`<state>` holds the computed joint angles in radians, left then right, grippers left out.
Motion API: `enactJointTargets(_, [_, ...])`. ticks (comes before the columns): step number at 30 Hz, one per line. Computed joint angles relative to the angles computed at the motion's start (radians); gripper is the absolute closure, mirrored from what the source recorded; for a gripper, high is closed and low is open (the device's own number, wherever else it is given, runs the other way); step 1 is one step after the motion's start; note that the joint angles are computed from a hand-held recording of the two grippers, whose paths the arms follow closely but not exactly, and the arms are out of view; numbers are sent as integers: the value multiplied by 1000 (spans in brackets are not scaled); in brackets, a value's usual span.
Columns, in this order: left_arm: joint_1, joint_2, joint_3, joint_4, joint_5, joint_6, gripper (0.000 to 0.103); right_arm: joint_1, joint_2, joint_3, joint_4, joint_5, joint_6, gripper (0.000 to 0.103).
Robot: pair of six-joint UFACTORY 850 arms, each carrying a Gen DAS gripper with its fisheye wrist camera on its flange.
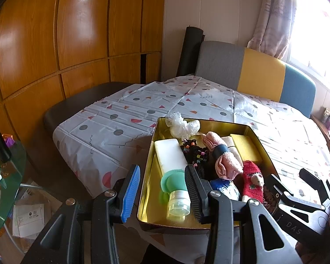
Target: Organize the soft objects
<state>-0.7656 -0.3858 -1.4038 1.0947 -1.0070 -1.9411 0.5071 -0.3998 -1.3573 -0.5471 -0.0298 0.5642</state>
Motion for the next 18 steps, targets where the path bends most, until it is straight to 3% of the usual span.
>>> enactJointTargets(7, [2,1,1,-1,4,1,61,1,0,2,-118,1,120,8])
enactJointTargets(12, [2,2,2,-4,3,0,61,0,2,3,-66,0,66,8])
enactJointTargets(18, [1,2,4,-1,2,-2,61,1,4,8,-215,2,217,8])
